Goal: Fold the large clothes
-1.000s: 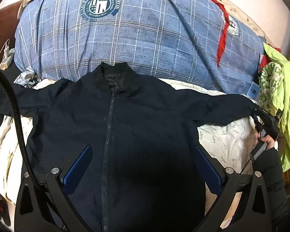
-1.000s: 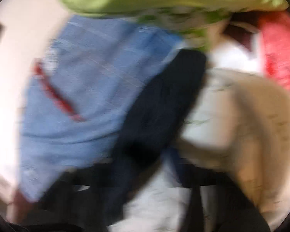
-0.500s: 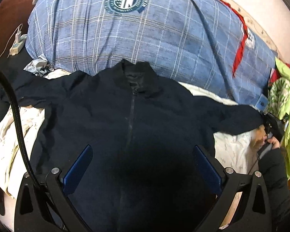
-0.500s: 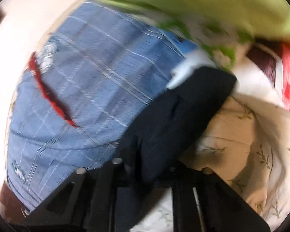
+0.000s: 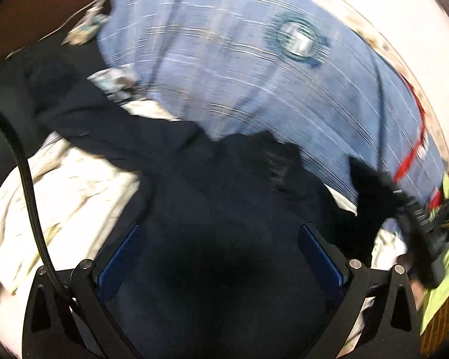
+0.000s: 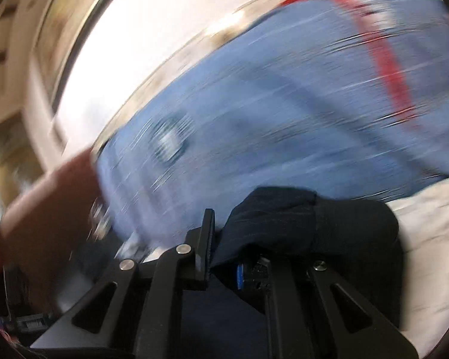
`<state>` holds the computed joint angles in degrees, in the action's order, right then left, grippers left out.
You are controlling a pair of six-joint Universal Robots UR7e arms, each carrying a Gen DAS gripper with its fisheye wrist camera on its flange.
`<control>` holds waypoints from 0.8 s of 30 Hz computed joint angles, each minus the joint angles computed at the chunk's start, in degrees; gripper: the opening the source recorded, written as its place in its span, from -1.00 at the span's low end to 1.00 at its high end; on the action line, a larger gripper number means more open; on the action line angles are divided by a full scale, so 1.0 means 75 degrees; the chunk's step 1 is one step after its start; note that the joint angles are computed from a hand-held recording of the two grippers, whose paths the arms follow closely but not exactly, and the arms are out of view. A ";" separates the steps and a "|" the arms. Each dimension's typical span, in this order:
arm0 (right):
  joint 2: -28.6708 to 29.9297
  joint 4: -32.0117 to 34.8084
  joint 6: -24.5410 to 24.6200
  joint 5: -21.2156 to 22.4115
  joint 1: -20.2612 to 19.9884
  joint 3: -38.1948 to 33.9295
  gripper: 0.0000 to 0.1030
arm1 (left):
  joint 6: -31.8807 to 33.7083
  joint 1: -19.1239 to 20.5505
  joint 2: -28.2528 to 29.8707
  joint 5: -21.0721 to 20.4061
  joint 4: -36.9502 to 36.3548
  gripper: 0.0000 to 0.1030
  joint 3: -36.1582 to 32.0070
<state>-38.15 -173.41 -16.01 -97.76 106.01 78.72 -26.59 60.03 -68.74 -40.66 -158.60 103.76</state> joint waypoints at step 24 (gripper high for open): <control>0.0649 0.0802 0.0319 0.0135 0.0302 0.0780 0.57 | 0.0704 0.0636 -0.0871 -0.0289 -0.0633 0.99 0.0776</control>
